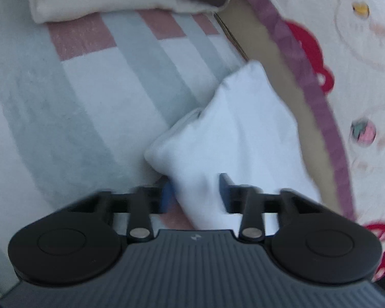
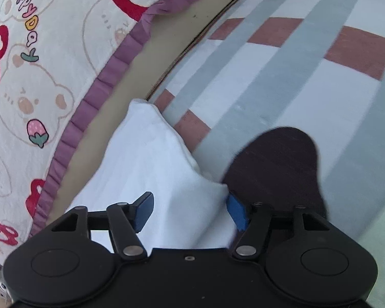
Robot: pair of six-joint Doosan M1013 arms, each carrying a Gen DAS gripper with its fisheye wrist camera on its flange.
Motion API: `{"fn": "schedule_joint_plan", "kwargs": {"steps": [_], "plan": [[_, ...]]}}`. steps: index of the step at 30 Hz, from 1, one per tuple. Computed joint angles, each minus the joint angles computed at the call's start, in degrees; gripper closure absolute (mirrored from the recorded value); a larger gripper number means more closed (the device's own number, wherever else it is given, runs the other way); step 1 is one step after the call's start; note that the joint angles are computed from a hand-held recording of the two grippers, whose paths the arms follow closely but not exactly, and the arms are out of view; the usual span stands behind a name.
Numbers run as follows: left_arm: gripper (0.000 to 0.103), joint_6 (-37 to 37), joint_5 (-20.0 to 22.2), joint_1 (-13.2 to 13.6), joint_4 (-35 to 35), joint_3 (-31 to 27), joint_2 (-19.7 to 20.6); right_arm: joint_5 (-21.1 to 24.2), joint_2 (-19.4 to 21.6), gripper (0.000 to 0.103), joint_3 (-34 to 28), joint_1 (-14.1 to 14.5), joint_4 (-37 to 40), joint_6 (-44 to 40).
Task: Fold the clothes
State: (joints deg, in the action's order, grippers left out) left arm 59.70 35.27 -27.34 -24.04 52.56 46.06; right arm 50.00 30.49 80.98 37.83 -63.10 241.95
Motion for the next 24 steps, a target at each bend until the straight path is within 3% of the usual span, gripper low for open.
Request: {"fn": "schedule_joint_plan", "kwargs": {"steps": [1, 3, 6, 8, 10, 12, 16, 19, 24], "plan": [[0.099, -2.2, -2.1, -0.3, 2.6, 0.9, -0.6, -0.1, -0.5, 0.092, 0.8, 0.1, -2.9, 3.6], [0.099, -5.4, -5.1, -1.0, 7.7, 2.6, -1.7, 0.3, -1.5, 0.093, 2.1, 0.1, -7.6, 9.3], [0.099, -9.3, -8.2, -2.0, 15.9, 4.8, -3.0, 0.7, -2.2, 0.094, 1.4, -0.2, -4.8, -1.8], [0.099, -11.0, -6.3, -2.6, 20.8, 3.9, -2.6, 2.7, -1.5, 0.095, -0.3, -0.3, -0.5, -11.1], [0.099, -11.0, -1.9, -2.5, 21.0, 2.0, -1.5, 4.2, -0.9, 0.095, -1.0, -0.2, 1.6, -13.6], [0.099, -9.6, 0.5, -1.9, 17.8, 0.8, -0.9, 3.3, -1.3, 0.095, -0.2, -0.4, 3.0, -12.0], [0.095, -6.2, 1.0, -0.6, 10.0, 0.4, -0.4, 1.4, -1.8, 0.095, 1.0, -0.9, 3.3, -11.8], [0.093, -7.2, 0.5, -0.2, 8.0, 1.1, -0.4, 0.3, -2.1, 0.084, 1.7, -0.8, 2.2, -11.2], [0.091, -10.0, 1.3, -1.9, 18.4, -1.1, 0.4, -4.0, -2.9, 0.077, 4.4, -1.0, -0.6, 1.8]]}}
